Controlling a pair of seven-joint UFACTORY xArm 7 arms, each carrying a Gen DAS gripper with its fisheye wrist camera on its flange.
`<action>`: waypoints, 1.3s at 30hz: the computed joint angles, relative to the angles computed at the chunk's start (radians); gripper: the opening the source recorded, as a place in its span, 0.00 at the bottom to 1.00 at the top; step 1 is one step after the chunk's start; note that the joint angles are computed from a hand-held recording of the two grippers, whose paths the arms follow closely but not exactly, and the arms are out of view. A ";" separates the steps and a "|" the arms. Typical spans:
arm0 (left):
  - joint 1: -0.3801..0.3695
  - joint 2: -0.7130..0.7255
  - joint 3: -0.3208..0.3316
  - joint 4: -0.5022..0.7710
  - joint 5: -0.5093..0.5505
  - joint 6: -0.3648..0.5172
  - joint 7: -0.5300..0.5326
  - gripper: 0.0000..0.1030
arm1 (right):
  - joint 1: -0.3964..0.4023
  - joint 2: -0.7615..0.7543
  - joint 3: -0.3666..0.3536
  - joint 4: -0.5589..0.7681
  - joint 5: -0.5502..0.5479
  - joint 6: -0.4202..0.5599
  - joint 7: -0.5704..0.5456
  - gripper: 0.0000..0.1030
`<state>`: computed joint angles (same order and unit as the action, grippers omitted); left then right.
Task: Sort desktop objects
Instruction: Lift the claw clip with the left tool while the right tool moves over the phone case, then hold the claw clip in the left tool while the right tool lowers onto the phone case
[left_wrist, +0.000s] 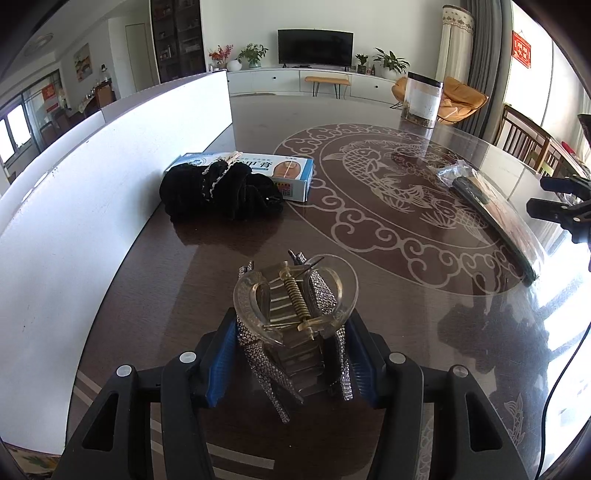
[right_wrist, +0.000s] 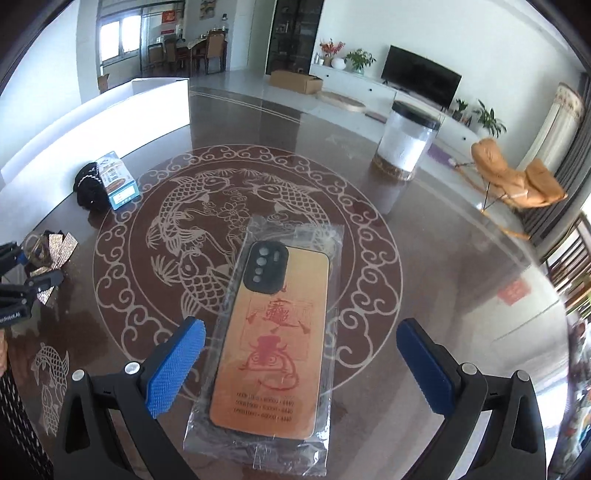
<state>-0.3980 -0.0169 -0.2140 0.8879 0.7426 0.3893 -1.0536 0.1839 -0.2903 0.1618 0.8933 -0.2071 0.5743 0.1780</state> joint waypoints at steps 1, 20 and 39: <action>0.000 0.000 0.000 0.000 0.000 0.000 0.000 0.54 | 0.001 0.019 -0.008 0.003 0.015 -0.008 -0.001 1.00; -0.006 0.003 0.000 0.002 0.028 0.004 -0.030 0.54 | 0.037 0.124 -0.023 -0.022 0.130 -0.093 -0.029 1.00; -0.014 0.029 0.017 0.030 -0.053 0.060 0.005 0.97 | 0.038 0.145 -0.019 0.022 0.081 -0.030 0.068 1.00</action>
<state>-0.4124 0.0124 -0.1975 0.9184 0.6894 0.4496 -1.0488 0.2216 -0.1456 0.1431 0.9150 -0.1262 0.5444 0.2460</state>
